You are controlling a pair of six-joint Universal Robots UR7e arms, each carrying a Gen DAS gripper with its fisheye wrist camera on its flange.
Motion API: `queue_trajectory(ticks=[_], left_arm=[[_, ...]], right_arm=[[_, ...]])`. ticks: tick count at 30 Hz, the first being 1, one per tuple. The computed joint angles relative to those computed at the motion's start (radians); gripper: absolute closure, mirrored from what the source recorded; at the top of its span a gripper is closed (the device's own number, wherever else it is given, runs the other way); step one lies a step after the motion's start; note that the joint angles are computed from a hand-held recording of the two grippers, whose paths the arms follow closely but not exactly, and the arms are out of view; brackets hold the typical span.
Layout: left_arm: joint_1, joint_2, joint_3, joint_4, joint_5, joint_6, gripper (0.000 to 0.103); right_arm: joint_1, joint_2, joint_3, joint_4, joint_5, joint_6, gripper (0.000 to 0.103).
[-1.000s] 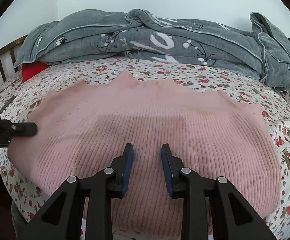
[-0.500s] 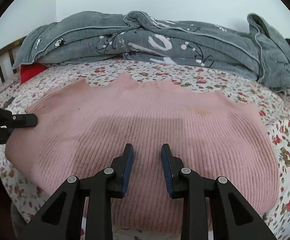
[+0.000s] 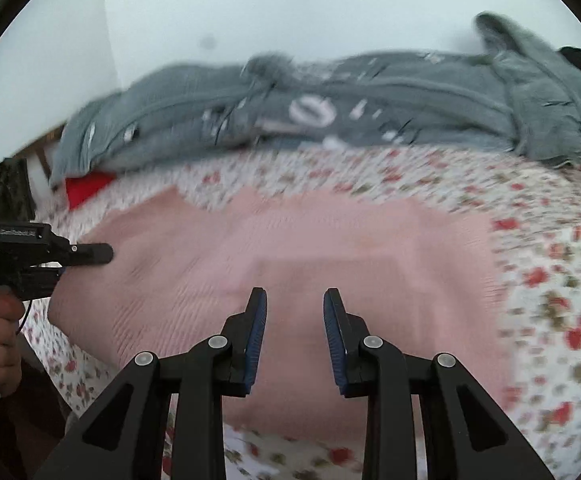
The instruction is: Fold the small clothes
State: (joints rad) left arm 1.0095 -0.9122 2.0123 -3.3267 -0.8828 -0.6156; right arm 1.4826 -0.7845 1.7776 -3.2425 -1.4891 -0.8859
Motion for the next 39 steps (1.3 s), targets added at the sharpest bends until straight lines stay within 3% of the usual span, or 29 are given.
queue_trajectory(ticks=[9,17,21,26,29,32,34,39], left_arm=[[-0.089,0.064,-0.191,0.284,0.112,-0.091,0.081],[-0.146,0.244,-0.486,0.573,0.172,-0.109,0.081],[-0.133,0.373,-0.65,0.673,0.134,-0.122,0.08],[-0.11,0.49,-0.776,0.716,0.011,-0.063,0.077],[-0.095,0.479,-0.755,0.68,-0.103,-0.016,0.069],[-0.095,0.422,-0.647,0.525,-0.155,0.03,0.049],[-0.11,0.373,-0.566,0.445,-0.109,0.053,0.044],[-0.137,0.279,-0.426,0.408,0.047,0.066,0.041]], right_arm=[[-0.092,-0.118,0.001,0.04,-0.008,-0.011,0.073],[-0.156,-0.157,-0.04,0.074,0.007,-0.001,0.073],[-0.183,-0.188,-0.043,0.086,0.016,0.018,0.073],[-0.204,-0.217,-0.032,0.102,0.0,0.029,0.073],[-0.208,-0.228,-0.023,0.135,-0.005,0.019,0.073],[-0.198,-0.229,-0.018,0.156,0.001,0.0,0.072],[-0.186,-0.228,-0.023,0.183,0.018,-0.008,0.067],[-0.152,-0.211,-0.09,0.351,0.092,0.031,0.055]])
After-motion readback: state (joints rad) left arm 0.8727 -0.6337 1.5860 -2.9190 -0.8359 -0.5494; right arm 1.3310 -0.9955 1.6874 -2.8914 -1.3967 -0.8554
